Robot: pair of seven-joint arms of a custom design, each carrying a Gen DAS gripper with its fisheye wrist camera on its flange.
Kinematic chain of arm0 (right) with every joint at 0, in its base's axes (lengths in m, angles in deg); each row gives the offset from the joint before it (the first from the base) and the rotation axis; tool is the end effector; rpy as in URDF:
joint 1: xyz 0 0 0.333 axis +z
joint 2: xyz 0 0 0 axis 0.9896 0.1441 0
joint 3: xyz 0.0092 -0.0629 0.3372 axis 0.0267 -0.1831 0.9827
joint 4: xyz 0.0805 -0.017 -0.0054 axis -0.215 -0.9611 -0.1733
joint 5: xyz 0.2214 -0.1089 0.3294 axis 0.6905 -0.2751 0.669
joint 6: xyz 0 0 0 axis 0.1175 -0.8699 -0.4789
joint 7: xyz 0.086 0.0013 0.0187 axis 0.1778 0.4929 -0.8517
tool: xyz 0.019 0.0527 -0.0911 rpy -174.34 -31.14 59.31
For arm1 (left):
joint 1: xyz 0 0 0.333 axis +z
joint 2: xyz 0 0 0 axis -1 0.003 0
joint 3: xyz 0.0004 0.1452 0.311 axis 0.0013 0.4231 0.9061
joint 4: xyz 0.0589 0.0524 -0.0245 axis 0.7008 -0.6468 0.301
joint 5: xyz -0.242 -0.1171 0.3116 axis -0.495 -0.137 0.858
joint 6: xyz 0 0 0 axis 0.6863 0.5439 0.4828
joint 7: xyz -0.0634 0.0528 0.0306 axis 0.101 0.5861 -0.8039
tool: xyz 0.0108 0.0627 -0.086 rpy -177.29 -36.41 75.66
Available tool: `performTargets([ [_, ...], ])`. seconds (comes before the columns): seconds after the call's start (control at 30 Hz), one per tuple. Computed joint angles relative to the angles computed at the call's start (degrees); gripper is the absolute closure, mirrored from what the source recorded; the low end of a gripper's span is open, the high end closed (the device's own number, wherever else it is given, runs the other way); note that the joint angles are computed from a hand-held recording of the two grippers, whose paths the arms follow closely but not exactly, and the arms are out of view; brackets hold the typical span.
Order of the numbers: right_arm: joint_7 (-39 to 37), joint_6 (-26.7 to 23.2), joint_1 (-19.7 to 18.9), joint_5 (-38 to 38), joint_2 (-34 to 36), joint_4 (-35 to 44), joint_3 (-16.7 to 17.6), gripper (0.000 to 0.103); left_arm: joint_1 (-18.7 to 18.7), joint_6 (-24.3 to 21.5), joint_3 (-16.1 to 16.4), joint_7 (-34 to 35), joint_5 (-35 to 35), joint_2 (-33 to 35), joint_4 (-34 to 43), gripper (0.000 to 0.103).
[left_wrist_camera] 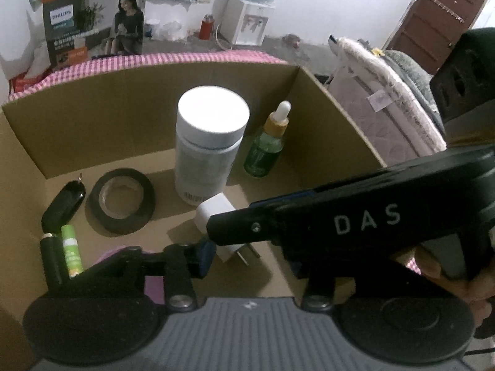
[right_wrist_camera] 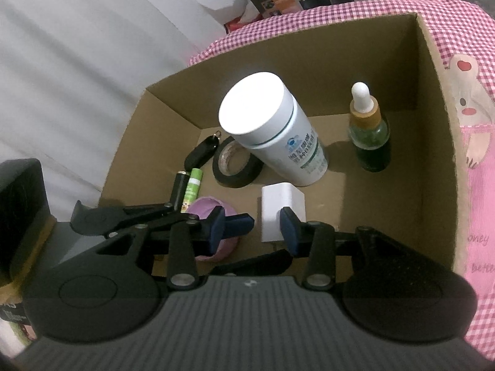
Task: Organize rigid objects
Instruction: 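Lower the charger plug into the box and open the right gripper, then move the right gripper to the gold-lidded round jar and grasp it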
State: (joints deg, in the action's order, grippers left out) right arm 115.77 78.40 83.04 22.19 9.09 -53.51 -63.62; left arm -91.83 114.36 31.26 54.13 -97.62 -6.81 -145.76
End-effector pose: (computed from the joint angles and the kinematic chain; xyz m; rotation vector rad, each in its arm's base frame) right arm 0.7016 0.0940 0.4496 -1.7995 1.5606 0.2284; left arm 0.6829 -0.1696 0.4572 -1.6682 2.3427 -0.9054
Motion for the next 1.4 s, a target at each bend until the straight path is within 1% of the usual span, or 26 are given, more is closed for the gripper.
performTargets([
  [0.07,-1.2,0.8,-0.3,1.1,-1.5,-1.4,0.1,0.062,0.1,2.3,-0.3,0.8,-0.7,-1.6,-1.9,0.038],
  [0.13,-2.8,1.8,-0.6,3.3,-3.3,-3.3,0.1,0.061,0.6,4.5,-1.0,3.1,-2.8,-3.9,-4.3,0.035],
  [0.17,-4.3,2.2,-0.9,5.1,-4.5,-4.5,0.2,0.060,1.0,5.4,-1.3,4.6,-4.3,-5.1,-5.5,0.031],
  [0.2,-6.1,2.7,-1.2,7.6,-6.0,-6.1,0.2,0.059,1.3,6.1,-1.6,6.2,-6.0,-6.3,-6.7,0.028],
  [0.23,-8.0,3.0,-1.3,10.1,-7.6,-7.7,0.0,0.057,1.5,7.0,-1.8,8.0,-8.1,-7.7,-8.0,0.027],
  [0.3,-12.7,3.5,-1.3,16.0,-11.4,-11.6,-0.8,0.054,1.9,8.3,-2.1,13.5,-14.4,-11.1,-11.1,0.023],
  [0.37,-17.2,3.5,-1.0,21.8,-15.2,-15.6,-2.1,0.052,1.6,9.0,-1.6,18.6,-20.6,-14.1,-13.8,0.019],
  [0.43,-20.8,3.4,-0.2,26.9,-18.6,-19.5,-3.7,0.050,0.7,9.6,-0.5,23.2,-25.7,-17.1,-16.8,0.018],
  [0.5,-22.9,3.2,0.8,30.5,-21.5,-23.3,-5.5,0.049,-0.5,9.9,0.9,25.7,-28.5,-19.6,-19.6,0.018],
  [0.6,-24.1,2.2,2.1,33.3,-24.5,-28.1,-7.5,0.049,-2.5,9.4,3.3,27.9,-30.7,-22.5,-23.3,0.017],
  [0.7,-23.5,1.6,3.5,33.7,-25.9,-31.5,-8.3,0.048,-4.3,9.2,5.3,26.8,-29.4,-24.1,-26.2,0.017],
  [0.8,-21.5,1.0,4.6,31.6,-25.2,-32.8,-8.2,0.048,-5.4,10.0,5.9,23.3,-24.3,-24.0,-28.1,0.017],
  [0.9,-19.8,1.2,5.6,29.7,-23.4,-32.5,-7.6,0.048,-6.4,13.8,5.8,21.4,-19.7,-23.5,-30.5,0.017],
  [0.97,-19.6,1.9,6.1,29.4,-22.4,-32.2,-7.2,0.048,-6.6,17.0,5.2,18.0,-14.2,-22.5,-31.6,0.017],
  [1.0,-19.3,2.6,6.4,29.2,-21.8,-31.8,-6.8,0.048,-6.7,17.9,5.2,16.9,-12.2,-22.2,-32.0,0.017],
  [1.07,-19.0,3.2,6.7,28.8,-20.4,-30.8,-6.4,0.048,-6.8,19.0,5.2,14.6,-8.7,-21.1,-32.1,0.017],
  [1.23,-18.4,3.5,6.7,27.9,-17.4,-28.8,-5.6,0.050,-6.3,20.3,5.1,11.7,-4.0,-18.6,-31.4,0.018],
  [1.3,-17.7,3.2,6.5,27.2,-16.1,-27.7,-5.2,0.052,-5.9,20.7,4.8,9.9,-2.0,-17.6,-31.1,0.023],
  [1.33,-17.5,3.1,6.4,27.0,-15.5,-27.3,-5.1,0.053,-5.6,20.5,4.8,9.3,-1.3,-17.2,-30.7,0.025],
  [1.4,-17.0,3.0,6.3,26.3,-14.3,-26.2,-4.6,0.054,-5.0,20.0,4.5,8.5,-0.7,-16.3,-30.0,0.031],
])
